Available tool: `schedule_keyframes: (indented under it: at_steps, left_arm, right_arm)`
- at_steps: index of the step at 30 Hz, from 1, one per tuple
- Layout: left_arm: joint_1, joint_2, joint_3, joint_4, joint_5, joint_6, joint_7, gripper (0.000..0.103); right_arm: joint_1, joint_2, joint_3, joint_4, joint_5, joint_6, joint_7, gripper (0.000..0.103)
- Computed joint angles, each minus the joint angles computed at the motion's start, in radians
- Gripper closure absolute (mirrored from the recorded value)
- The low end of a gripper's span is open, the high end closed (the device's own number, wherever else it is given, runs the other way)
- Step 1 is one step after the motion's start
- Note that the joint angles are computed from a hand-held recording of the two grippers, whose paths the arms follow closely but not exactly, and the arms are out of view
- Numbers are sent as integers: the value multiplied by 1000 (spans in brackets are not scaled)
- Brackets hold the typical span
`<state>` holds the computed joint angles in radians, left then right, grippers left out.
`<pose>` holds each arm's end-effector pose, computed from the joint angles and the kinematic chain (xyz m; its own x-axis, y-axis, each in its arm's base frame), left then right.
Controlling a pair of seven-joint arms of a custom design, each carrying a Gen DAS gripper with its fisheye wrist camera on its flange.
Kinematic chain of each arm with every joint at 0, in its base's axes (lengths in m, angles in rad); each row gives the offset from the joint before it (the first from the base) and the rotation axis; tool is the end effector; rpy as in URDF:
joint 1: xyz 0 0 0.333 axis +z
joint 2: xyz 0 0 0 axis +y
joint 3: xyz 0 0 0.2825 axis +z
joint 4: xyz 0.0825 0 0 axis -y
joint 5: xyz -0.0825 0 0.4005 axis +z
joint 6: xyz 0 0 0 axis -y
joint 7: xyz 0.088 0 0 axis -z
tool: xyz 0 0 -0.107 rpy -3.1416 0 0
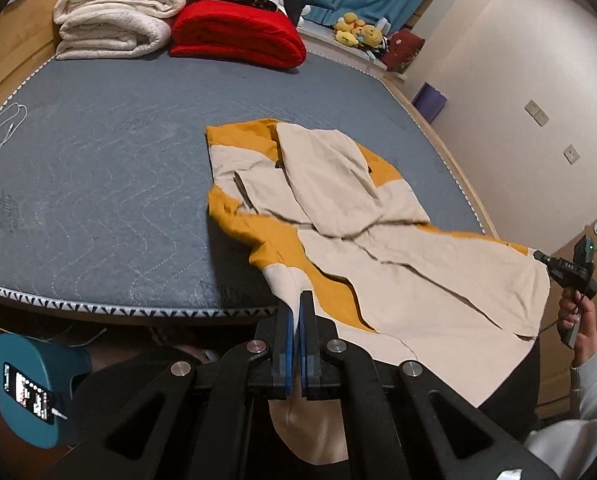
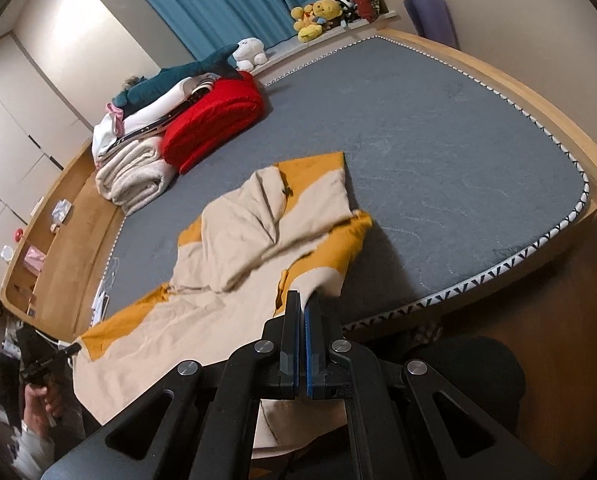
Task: Fold large clothes
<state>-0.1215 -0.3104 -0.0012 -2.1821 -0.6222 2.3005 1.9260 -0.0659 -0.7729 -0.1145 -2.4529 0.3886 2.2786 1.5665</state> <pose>0.5195 -0.0765 0.5303 -0.2502 -0.8731 0.4185 -0.8814 0.0265 -0.4716 0.3968 -0.0709 0.5928 -0.1704 -0.8782 -0.4470 -0.7720 0.4009 -0.4932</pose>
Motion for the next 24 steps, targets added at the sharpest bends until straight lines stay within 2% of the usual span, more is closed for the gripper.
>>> schedule_keyframes:
  at_steps: [4,8,11,13,14,15,17,21,24]
  left_arm:
    - [9,160,-16,100,-32,47,-12,102]
    - [50,358,-69,263,-45,102,-41,102]
    - [93,516,-122,409,-46,143,-101,102]
    - [89,632,-125,523,-15,156,-140,102]
    - [73,678,-108,572,3,145,-164,102]
    - [88,755,-126,656,64,121,-223,102]
    - [88,855,-124,782,136,59,-292,102]
    - [85,1028,-136,1024,265,-77,-370,102]
    - [98,1110,-166,1143,318,-149,-387,101]
  right_arm:
    - [31,149,-6,74,19,77,-33,101]
    - [63,408,-15,232,55,165,-80,101]
    - [50,576,14,335,18,239,-48,101]
    - [47,715,22,434,-3,273,-24,101]
    - [44,788,23,496,-13,276,-5,101]
    - [40,851,23,547,-2,276,-8,101]
    - [35,969,26,657,-20,260,2,101]
    - [11,1160,42,871,-12,136,34,101]
    - [10,1244,39,972,-52,85,68,101]
